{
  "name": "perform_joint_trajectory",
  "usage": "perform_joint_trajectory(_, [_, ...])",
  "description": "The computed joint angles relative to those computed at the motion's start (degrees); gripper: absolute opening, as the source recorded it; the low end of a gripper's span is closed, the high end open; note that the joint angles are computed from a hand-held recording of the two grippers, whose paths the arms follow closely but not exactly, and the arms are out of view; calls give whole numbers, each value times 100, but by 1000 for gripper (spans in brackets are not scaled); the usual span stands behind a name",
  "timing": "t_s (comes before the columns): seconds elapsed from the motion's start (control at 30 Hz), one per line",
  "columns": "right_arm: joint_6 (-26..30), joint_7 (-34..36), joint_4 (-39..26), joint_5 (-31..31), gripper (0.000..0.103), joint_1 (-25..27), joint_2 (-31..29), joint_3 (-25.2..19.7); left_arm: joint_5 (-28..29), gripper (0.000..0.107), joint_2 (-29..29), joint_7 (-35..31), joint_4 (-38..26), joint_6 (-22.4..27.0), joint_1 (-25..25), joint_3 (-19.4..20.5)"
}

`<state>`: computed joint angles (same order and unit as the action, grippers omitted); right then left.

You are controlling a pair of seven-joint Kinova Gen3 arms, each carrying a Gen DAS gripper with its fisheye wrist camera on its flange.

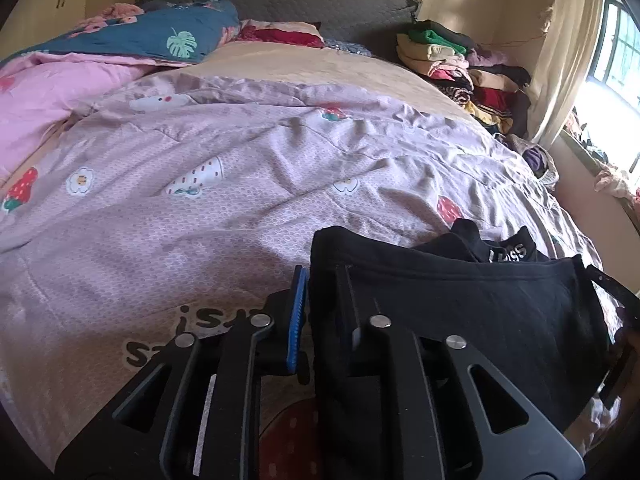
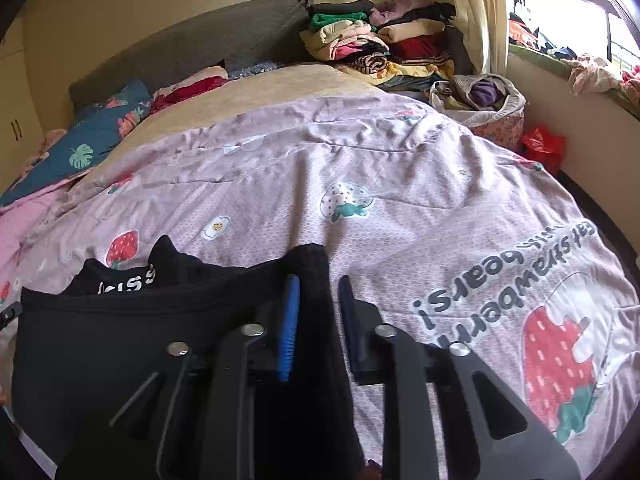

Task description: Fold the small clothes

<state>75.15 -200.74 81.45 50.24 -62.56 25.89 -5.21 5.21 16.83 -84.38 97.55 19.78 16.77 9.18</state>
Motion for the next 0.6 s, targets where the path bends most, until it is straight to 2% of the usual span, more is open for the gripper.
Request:
perform_joint_trajectory(0.03, [-46,-49,44,21,46,-9,-32,-3,-46,14,-6,52,-4,9,56,-53])
perform_joint_trajectory(0.1, [-61,46,29,11,47,7,-56,-36,-137,19,-33,162,7,13,146,-131])
perform_joint_trajectory(0.17, [69,150,-65,29,55,-44,-20,-38,-151,24,-32,177,-6,33,140,-120])
perform_joint_trajectory(0.27, [180,204,-135,66,65,-124,-17,-38,-248,39,-79,320,34,-4,224,-196])
perform_joint_trajectory(0.33, [202,172,-133,106,66,-174,-38,-41,-305,55,-153,453,96,-44,273,-242])
perform_joint_trajectory(0.37, [212,162,-132,104,71,-187,-50,-50,-305,57,-192,486,130,-63,259,-235])
perform_joint_trajectory(0.43, [230,89,-108,117,77,-233,-74,-68,-371,70,-272,604,176,-55,292,-276])
perform_joint_trajectory(0.6, [428,116,-203,115,80,-366,-42,-124,-393,82,-507,739,298,29,211,-221])
